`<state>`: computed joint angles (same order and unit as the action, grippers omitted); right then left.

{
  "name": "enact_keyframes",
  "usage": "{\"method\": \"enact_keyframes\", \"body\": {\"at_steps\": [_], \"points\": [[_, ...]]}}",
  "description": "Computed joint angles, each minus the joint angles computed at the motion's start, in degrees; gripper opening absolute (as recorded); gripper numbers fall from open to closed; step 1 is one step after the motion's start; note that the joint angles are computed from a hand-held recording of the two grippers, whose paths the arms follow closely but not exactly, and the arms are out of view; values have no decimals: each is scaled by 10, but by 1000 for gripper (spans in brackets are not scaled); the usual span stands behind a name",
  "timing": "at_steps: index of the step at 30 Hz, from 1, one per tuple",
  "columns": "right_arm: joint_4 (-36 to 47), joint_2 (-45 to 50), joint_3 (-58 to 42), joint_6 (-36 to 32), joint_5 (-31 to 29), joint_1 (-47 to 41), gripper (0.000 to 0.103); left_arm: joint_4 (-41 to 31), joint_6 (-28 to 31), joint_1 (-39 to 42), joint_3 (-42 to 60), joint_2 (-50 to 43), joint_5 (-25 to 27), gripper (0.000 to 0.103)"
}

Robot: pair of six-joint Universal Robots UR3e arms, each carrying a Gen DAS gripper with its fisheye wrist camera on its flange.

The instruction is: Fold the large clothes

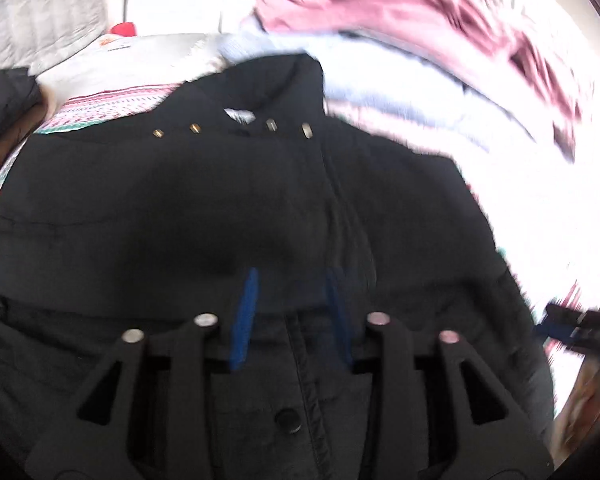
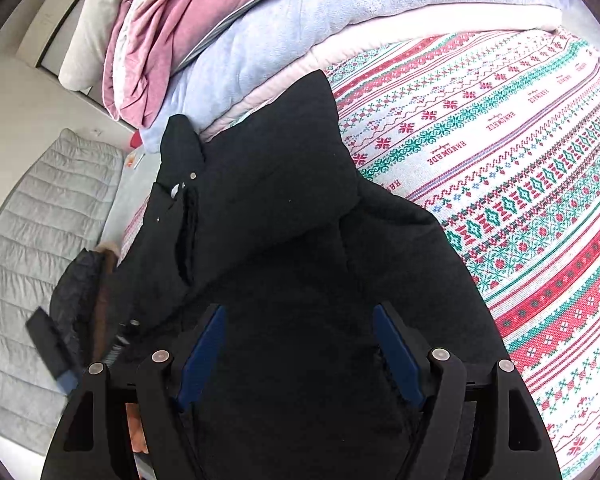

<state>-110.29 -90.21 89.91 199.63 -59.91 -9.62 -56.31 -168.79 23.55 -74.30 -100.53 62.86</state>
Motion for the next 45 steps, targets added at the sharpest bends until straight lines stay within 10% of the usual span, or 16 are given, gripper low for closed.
{"method": "enact_keyframes", "body": {"at_steps": [9,13,28,37,45], "points": [[-10,32,-29,10,-14,31,76,36,-47,-112,35,-79,179,44],[-10,21,-19,6,-22,20,76,-40,-7,-90,47,-48,146,46],[13,-16,9,-24,-47,-4,76,-315,222,405,-24,147,8,49],[25,-68,56,-101,-103,1,76,-563,531,658,-51,254,-67,49],[139,-285,187,-233,-25,-149,76,-832,791,872,9,258,-47,49]]}}
